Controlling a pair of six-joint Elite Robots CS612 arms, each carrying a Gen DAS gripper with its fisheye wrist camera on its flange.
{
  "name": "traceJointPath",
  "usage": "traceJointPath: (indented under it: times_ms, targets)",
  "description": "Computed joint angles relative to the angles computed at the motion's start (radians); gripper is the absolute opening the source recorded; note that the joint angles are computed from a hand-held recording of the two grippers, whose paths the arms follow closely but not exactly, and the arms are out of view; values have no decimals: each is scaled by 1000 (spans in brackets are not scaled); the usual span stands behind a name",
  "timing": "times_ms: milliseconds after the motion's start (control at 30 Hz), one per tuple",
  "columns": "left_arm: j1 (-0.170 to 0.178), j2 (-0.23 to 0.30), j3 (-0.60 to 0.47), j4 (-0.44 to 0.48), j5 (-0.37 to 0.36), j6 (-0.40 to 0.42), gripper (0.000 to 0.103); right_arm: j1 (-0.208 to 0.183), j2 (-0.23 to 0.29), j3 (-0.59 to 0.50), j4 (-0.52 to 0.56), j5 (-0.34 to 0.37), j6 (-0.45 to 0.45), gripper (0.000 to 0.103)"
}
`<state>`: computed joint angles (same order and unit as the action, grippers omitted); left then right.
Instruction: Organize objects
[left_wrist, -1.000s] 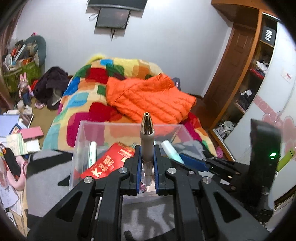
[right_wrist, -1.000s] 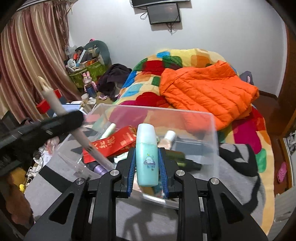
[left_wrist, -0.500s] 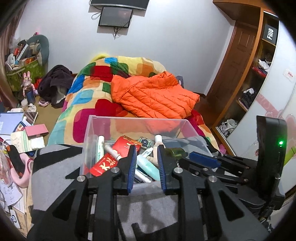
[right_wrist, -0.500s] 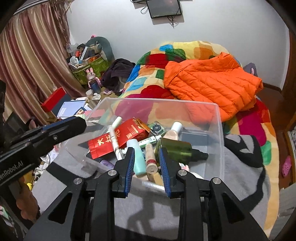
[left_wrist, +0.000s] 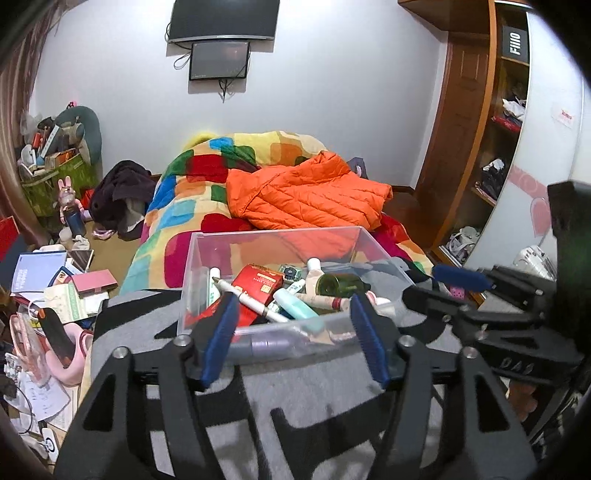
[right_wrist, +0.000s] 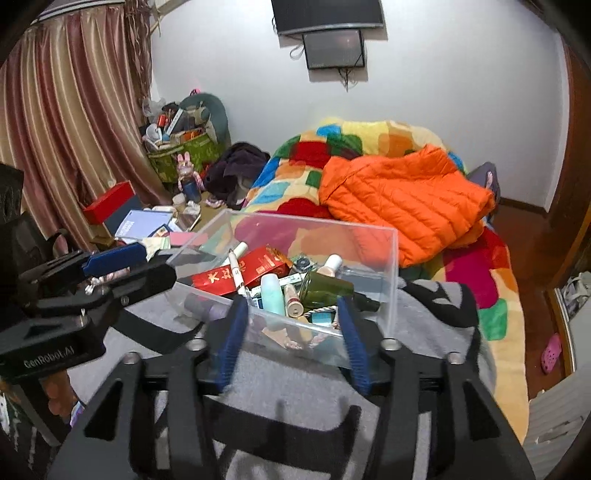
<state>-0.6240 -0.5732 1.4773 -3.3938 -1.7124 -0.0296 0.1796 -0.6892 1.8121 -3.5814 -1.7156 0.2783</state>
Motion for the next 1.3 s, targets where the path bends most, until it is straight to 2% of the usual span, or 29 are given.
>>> traceJointPath:
  times_ms: [67,200,367,800,1300]
  targets:
    - [-1,-5,18,-14,1,4,74,2,-4,12,-18,-9,4,57]
    - [-5,-8,42,-33,15,16,86,7,-8,30,-41,-32,22,72]
    - [-3,-9,58,-32,0,5,93,13,-8,42,-33,-42,26,74]
    - [2,-2,70,2,-2,-40,94,26,3,55,-27,-49,41,75]
    - [3,4,62,10,-2,-43,94,22,9,47,-20,-38,46,75]
